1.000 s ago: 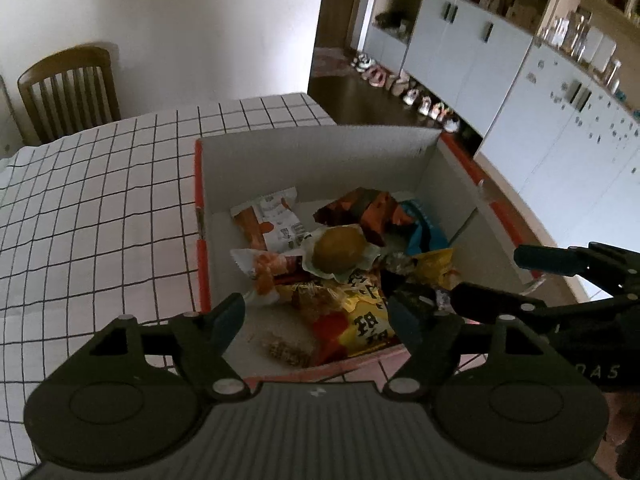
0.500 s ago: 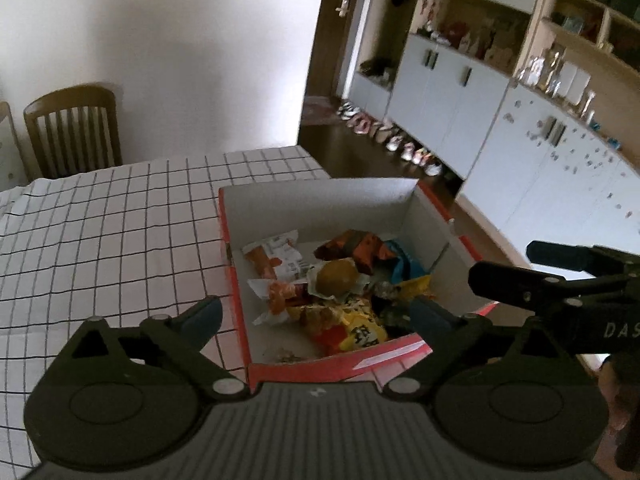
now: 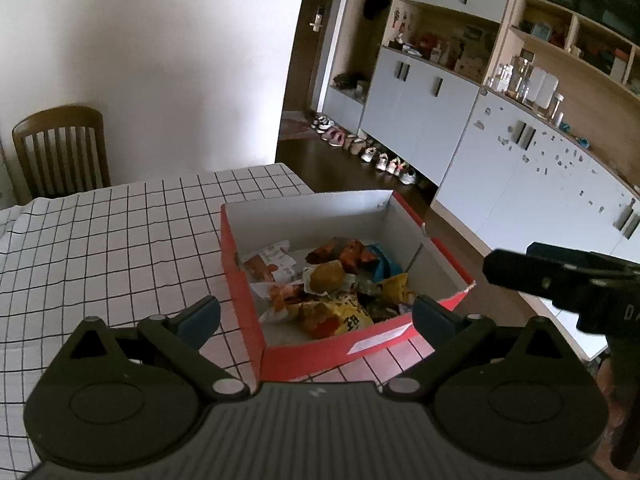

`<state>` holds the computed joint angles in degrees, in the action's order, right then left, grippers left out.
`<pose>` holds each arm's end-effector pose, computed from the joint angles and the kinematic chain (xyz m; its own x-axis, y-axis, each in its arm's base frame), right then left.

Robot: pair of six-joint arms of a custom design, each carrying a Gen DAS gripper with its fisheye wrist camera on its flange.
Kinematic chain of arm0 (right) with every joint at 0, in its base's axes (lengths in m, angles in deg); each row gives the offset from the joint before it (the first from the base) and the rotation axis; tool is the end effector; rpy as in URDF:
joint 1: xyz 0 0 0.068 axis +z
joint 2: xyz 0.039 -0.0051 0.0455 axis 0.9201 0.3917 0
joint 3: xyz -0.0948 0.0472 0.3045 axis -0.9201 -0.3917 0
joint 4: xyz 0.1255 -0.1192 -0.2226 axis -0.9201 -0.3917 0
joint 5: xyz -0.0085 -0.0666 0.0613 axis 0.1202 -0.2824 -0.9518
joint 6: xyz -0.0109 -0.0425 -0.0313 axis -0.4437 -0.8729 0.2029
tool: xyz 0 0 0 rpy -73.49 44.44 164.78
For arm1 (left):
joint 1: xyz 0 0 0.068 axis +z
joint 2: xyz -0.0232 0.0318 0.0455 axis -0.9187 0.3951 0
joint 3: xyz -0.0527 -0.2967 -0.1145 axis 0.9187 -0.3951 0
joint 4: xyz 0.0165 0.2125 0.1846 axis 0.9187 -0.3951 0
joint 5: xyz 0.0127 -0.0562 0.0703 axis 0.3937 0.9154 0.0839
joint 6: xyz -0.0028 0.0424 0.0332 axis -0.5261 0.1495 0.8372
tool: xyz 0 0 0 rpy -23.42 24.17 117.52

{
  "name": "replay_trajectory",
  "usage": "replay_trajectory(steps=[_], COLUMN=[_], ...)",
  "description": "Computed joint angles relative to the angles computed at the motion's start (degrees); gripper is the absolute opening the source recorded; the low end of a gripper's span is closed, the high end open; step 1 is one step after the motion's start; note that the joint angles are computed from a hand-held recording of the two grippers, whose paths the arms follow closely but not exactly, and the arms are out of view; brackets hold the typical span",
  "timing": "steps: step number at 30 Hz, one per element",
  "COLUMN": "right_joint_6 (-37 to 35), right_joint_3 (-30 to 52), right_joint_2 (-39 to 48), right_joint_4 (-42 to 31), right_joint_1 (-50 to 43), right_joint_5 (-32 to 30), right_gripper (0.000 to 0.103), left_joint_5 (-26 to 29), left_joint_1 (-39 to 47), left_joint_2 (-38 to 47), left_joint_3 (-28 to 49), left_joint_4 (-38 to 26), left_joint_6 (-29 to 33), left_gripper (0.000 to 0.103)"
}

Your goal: Organize snacks

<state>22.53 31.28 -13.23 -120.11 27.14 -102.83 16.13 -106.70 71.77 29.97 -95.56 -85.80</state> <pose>0.1659 -0.1006 0.2640 -0.5534 0.0200 -0.8327 -0.3428 0.9056 0.2496 0.1389 -0.1030 0.2865 -0.6716 -0.0336 -0.7402 0.1507 0.9719 -0.1807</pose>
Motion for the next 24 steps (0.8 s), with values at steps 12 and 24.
replay_trajectory(steps=[12,24], right_joint_6=[-0.96,-3.54], right_joint_3=[-1.64,-1.65], right_joint_2=[-6.56,-8.55], right_joint_4=[-5.2,-7.53], right_joint_1=[-1.87,-4.75], right_joint_5=[-0.5,-2.39], right_gripper=[0.103,0.103], left_joint_5=[0.84,-3.13], left_joint_1=[-0.9,-4.57], left_joint_2=[-4.32,-5.32], left_joint_3=[1.4,2.23], left_joint_4=[-4.44,-5.47], left_joint_6=[-0.64,-2.06], left_gripper=[0.103,0.103])
